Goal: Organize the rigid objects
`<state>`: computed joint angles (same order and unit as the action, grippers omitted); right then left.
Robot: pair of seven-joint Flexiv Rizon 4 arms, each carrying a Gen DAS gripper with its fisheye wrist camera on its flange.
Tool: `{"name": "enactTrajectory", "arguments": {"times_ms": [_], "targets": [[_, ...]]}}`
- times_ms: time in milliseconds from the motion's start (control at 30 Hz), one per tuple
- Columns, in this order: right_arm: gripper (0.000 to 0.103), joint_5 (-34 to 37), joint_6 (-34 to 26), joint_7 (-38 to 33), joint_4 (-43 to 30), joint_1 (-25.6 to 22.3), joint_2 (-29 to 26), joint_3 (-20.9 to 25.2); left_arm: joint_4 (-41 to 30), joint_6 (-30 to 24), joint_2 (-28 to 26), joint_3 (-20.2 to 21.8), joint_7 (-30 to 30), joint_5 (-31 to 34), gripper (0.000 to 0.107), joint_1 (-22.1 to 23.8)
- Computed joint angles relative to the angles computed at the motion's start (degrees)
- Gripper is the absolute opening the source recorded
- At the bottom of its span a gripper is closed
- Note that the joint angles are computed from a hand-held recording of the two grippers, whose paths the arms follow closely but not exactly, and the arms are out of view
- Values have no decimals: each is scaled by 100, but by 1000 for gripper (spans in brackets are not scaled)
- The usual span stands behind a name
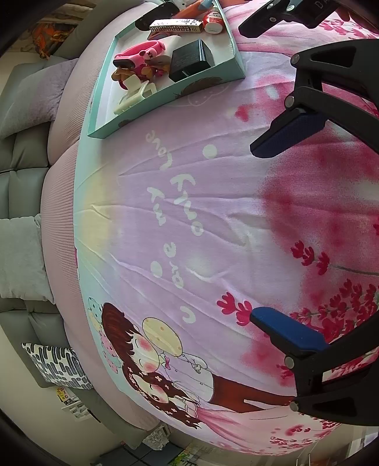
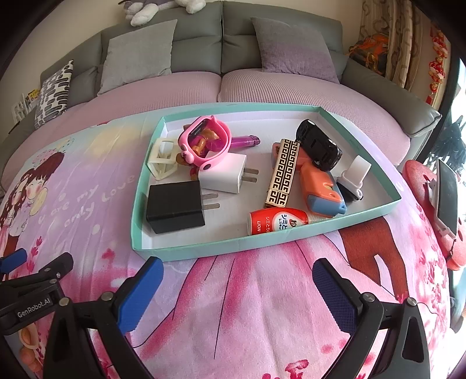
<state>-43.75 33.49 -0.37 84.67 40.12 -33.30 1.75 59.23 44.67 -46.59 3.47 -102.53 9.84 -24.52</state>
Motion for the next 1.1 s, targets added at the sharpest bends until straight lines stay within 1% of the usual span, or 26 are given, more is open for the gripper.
{"name": "enactTrajectory", "arguments": {"times_ms": [1100], "targets": [[103, 97, -30, -89, -26, -11, -42, 15, -61, -97, -64, -21, 22, -39, 102, 4]]}}
